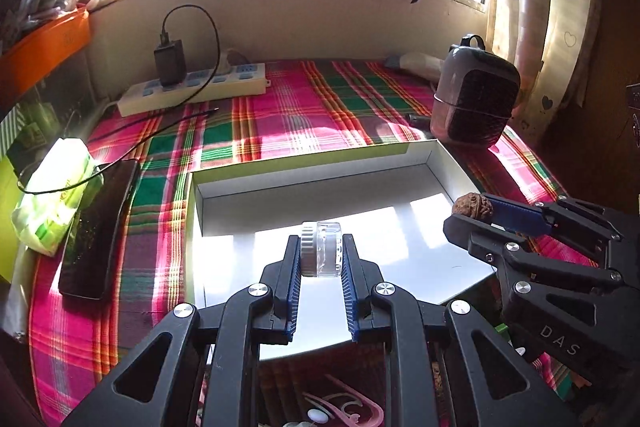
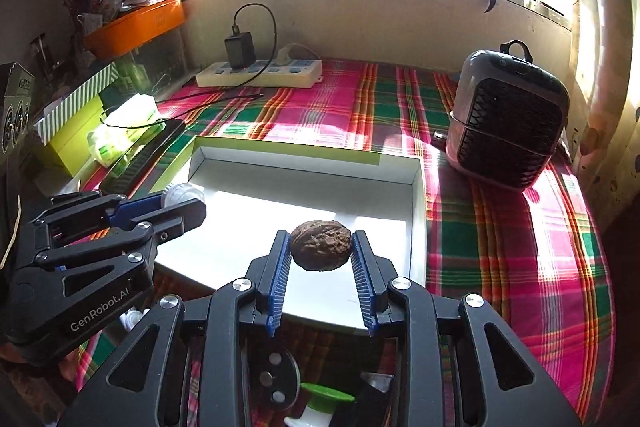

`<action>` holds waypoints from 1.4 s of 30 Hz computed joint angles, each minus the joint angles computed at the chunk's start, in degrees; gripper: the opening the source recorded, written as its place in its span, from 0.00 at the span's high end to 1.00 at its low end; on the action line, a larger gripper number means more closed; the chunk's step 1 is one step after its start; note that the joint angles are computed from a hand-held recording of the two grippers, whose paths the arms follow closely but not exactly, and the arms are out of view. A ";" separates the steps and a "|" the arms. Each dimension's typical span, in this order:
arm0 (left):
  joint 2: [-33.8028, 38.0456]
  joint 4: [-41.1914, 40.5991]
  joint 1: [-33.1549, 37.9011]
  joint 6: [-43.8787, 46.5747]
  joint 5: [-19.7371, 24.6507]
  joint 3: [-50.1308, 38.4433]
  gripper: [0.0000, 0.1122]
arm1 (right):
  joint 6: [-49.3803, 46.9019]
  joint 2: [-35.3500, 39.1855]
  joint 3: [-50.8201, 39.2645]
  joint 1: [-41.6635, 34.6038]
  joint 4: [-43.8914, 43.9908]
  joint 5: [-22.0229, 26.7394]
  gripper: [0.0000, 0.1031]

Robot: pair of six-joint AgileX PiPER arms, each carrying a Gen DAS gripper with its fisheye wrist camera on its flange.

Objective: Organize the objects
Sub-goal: 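Carry the walnut and the white jar over the open white box with both tools, then open the right tool to drop the walnut in the box while the left tool releases the jar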

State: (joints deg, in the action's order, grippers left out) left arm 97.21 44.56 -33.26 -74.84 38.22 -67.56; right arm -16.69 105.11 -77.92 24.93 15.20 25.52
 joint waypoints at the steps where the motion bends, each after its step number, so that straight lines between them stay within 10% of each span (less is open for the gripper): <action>1: 0.61 -1.58 1.18 1.94 -1.22 -0.44 0.85 | 1.41 1.32 -1.77 0.10 -1.41 0.76 0.69; 18: 9.00 -11.98 10.33 15.33 -3.73 -8.29 0.85 | 9.38 19.14 -27.15 0.91 -10.15 14.36 0.69; 42: 11.67 -14.36 11.10 18.76 -2.93 -10.73 0.81 | 12.38 23.09 -32.82 2.25 -13.99 18.38 0.69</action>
